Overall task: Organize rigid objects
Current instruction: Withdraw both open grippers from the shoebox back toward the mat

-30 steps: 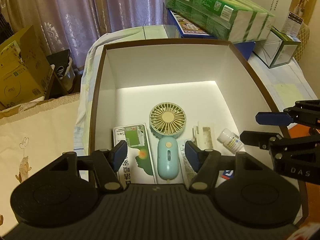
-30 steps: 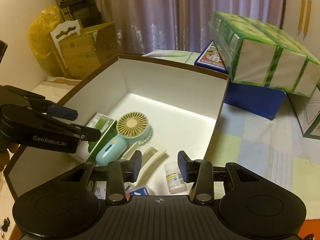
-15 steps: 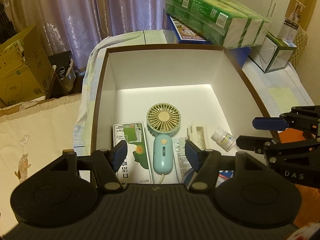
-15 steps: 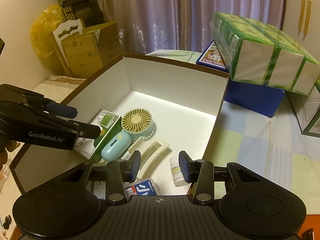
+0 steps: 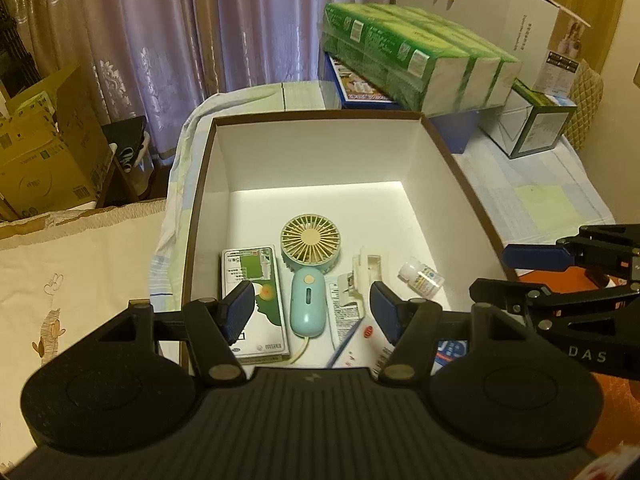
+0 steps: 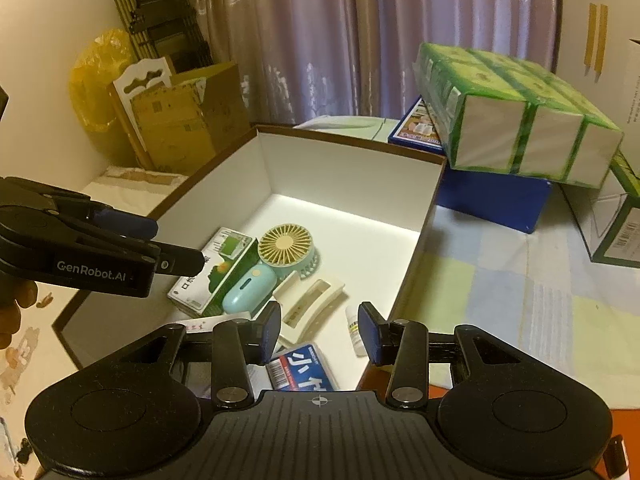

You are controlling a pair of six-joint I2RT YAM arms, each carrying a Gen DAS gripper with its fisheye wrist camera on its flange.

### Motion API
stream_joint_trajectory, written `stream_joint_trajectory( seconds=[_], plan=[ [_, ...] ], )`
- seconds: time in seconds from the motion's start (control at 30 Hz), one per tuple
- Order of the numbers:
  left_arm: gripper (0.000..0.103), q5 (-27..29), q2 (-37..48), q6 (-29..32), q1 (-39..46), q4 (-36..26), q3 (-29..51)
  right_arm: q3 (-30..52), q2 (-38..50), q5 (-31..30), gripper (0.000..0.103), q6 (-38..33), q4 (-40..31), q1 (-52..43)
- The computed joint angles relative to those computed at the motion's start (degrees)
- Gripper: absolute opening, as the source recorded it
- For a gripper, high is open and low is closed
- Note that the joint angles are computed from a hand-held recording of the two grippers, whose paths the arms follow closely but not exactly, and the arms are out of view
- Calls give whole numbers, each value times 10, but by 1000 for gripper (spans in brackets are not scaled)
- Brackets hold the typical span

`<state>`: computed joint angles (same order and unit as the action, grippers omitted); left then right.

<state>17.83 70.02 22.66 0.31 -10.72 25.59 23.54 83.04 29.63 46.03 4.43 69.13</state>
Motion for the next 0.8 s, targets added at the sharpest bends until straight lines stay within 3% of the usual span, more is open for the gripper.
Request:
stream_joint_trajectory(
  seconds=[0.37,0.6,0.8],
  plan=[
    [60,7,-161,-36,-19,-79,-56,-27,-94,72,40,114,-102,98],
    [60,8,-310,-67,-59,-187,-88,-41,-152,122,41,228,-203,186],
    [60,-35,-446,-143,-154,-286,-106,-36,-178,161,42,364,-319,291]
  ],
)
